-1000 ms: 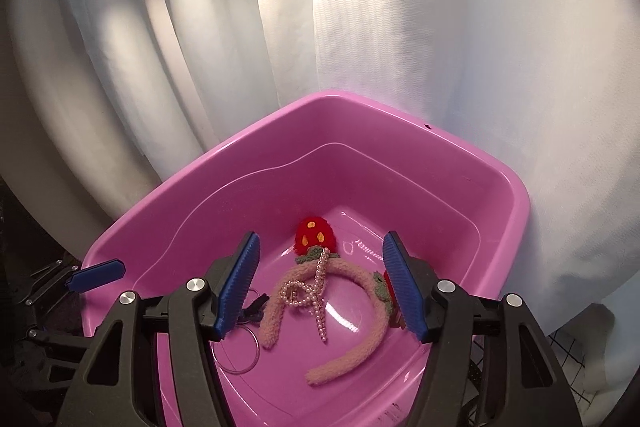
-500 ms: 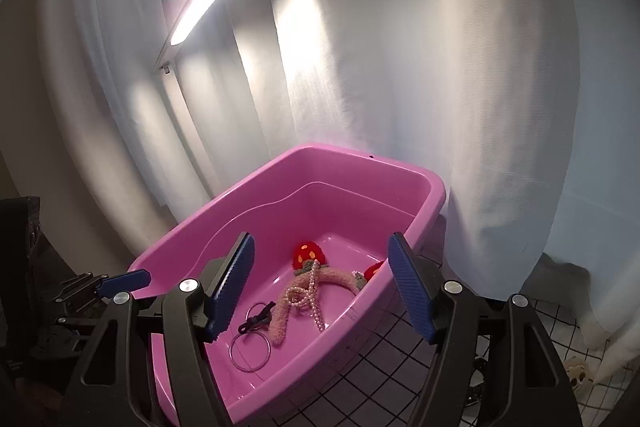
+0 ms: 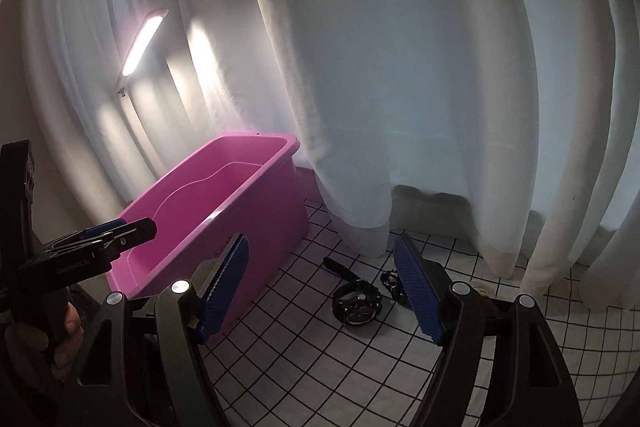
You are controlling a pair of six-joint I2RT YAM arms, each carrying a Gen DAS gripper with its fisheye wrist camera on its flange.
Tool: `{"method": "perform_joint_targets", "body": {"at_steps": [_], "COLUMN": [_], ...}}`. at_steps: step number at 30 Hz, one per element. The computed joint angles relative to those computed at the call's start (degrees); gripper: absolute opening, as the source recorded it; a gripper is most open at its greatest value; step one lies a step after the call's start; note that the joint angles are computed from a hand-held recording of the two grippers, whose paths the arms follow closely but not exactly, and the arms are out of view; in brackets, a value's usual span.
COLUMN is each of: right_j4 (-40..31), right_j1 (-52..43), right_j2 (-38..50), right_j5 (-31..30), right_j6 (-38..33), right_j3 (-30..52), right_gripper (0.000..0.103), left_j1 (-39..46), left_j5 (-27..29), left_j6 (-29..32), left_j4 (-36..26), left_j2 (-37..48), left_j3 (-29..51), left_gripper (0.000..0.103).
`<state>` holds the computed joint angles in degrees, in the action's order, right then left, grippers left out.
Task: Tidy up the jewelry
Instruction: 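Move both tools back toward the black watch and key fob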
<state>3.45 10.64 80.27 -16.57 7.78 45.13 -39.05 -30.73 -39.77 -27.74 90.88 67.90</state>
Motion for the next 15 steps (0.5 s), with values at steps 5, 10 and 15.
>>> {"method": "perform_joint_targets", "body": {"at_steps": [5,10,15], "right_j4": [-3.1,-4.9,-5.2], "right_j1": [-13.7,-25.4,-30.8], "right_j2": [-3.2,2.1,10.9], "right_j5": [-8.6,-15.7,-20.1], "right_j6": [-7.9,-17.0,-24.2], "right_j3": [-5.8,-6.7,-4.1], "right_gripper": [0.072,0.072,0.072], "left_j1": [-7.3,-11.7,-13.4], "left_j5": [-2.5,-4.1,-4.8], "left_j6": [-6.2,-10.6,-16.4], "left_j4": [-3.3,-5.9,-11.0], "left_j2": [8.2,18.8,28.8], "left_j3": [8.3,17.8,27.3], "left_gripper": [0.079,0.082,0.082]}}
